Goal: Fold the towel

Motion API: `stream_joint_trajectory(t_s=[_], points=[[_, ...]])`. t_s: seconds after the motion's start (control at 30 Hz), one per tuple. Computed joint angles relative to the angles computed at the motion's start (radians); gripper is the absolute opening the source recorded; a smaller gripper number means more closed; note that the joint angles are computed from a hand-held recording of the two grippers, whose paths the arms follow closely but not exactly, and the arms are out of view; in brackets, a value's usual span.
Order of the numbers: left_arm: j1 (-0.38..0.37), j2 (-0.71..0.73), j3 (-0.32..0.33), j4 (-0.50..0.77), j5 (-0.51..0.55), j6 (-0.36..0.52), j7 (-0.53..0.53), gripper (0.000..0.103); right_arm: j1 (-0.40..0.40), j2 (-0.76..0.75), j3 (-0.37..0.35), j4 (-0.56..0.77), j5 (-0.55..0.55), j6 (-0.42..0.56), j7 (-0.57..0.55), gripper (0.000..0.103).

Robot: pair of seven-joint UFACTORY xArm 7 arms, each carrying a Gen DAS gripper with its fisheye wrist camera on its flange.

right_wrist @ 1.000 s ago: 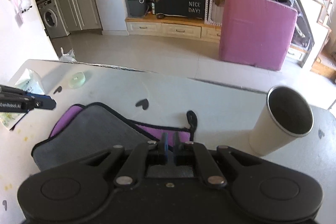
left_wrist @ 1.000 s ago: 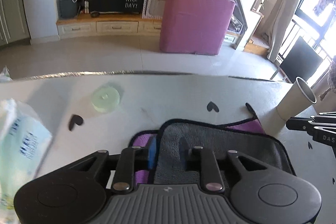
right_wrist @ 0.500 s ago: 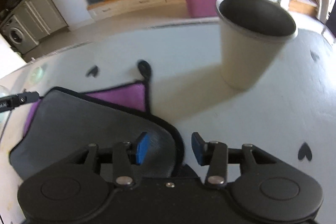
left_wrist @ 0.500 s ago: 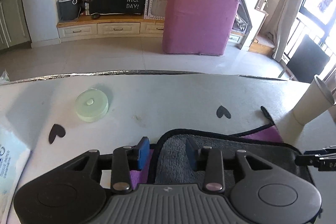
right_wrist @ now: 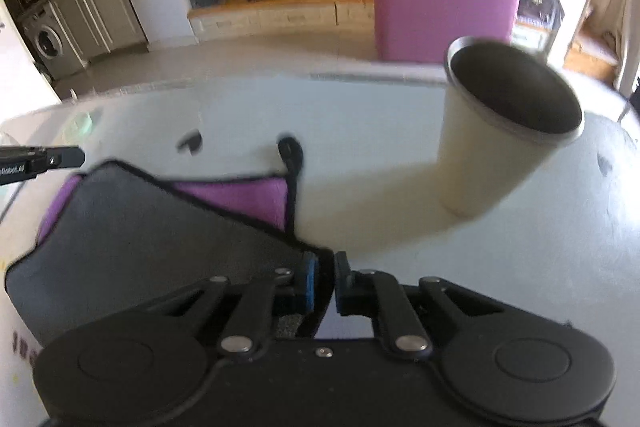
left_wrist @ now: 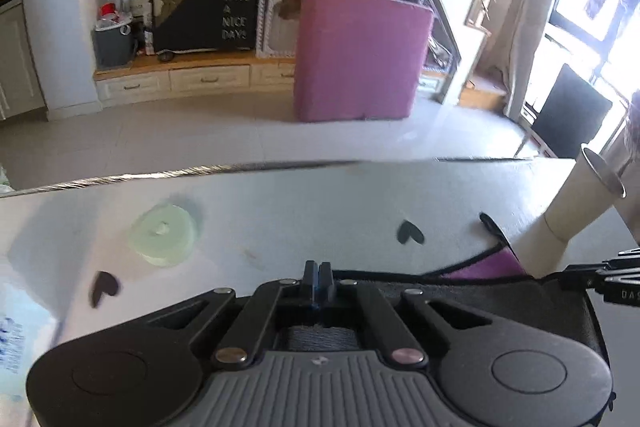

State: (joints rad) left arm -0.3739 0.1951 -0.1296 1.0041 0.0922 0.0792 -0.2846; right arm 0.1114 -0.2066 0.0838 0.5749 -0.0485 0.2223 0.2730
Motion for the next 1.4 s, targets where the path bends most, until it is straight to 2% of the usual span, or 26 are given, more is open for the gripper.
stream_joint_trajectory(t_s=[0.23,0.3,0.37,0.4,0.43,0.47,0.53,0.63,0.7,0.87,0.97,1.07,1.13,1.2,1.23,1.27,1.4], points=[[0.033,-0.036,-0.007,-0.029,-0.040,0.048,0.012,0.000,-0.018,-0.001,0.027,0.033,-0.045,-0.070,0.040,0.007],[0.043,-0.045,-0.016,-0.040,-0.058,0.053,0.021,0.001,-0.009,-0.004,0.023,0.031,-0.043,-0.129,0.034,0.007],[0.053,-0.059,-0.024,-0.055,-0.078,0.058,0.037,0.001,-0.032,-0.002,0.050,0.037,-0.067,-0.164,0.057,0.007],[0.057,-0.067,-0.027,-0.062,-0.087,0.063,0.046,0.001,-0.054,0.003,0.072,0.050,-0.092,-0.150,0.077,0.007],[0.057,-0.073,-0.030,-0.068,-0.096,0.070,0.049,0.006,-0.066,0.009,0.085,0.066,-0.116,-0.121,0.091,0.007],[0.060,-0.078,-0.034,-0.072,-0.112,0.080,0.054,0.017,-0.078,0.016,0.097,0.078,-0.145,-0.095,0.108,0.007],[0.072,-0.085,-0.052,-0.081,-0.165,0.080,0.097,0.032,-0.075,0.016,0.101,0.083,-0.182,-0.060,0.133,0.007],[0.074,-0.073,-0.063,-0.077,-0.200,0.073,0.145,0.033,-0.041,0.010,0.068,0.085,-0.169,-0.003,0.115,0.007],[0.068,-0.049,-0.064,-0.057,-0.210,0.077,0.155,0.035,-0.030,0.000,0.053,0.061,-0.160,-0.011,0.114,0.007],[0.019,0.045,-0.018,0.028,-0.126,0.059,0.085,0.050,-0.008,-0.017,0.017,0.003,-0.103,-0.034,0.070,0.007],[-0.033,0.098,0.031,0.093,-0.030,0.085,0.034,0.051,0.005,-0.022,-0.010,-0.024,-0.055,-0.050,0.024,0.007],[-0.019,0.136,0.003,0.141,-0.019,0.112,0.062,0.051,0.032,-0.027,-0.043,-0.042,0.014,-0.062,-0.039,0.007],[-0.036,0.142,0.014,0.151,0.013,0.120,0.069,0.050,0.048,-0.028,-0.058,-0.046,0.055,-0.066,-0.081,0.007],[-0.021,0.144,-0.004,0.161,-0.001,0.139,0.086,0.042,0.052,-0.028,-0.059,-0.045,0.081,-0.067,-0.103,0.007],[0.008,0.142,-0.036,0.160,-0.034,0.143,0.120,0.027,0.054,-0.028,-0.060,-0.045,0.093,-0.070,-0.113,0.007],[0.028,0.140,-0.057,0.161,-0.063,0.151,0.147,0.020,0.050,-0.028,-0.053,-0.046,0.097,-0.072,-0.113,0.007],[0.023,0.097,-0.056,0.102,-0.078,0.093,0.184,0.017,0.044,-0.028,-0.040,-0.049,0.109,-0.082,-0.115,0.007]])
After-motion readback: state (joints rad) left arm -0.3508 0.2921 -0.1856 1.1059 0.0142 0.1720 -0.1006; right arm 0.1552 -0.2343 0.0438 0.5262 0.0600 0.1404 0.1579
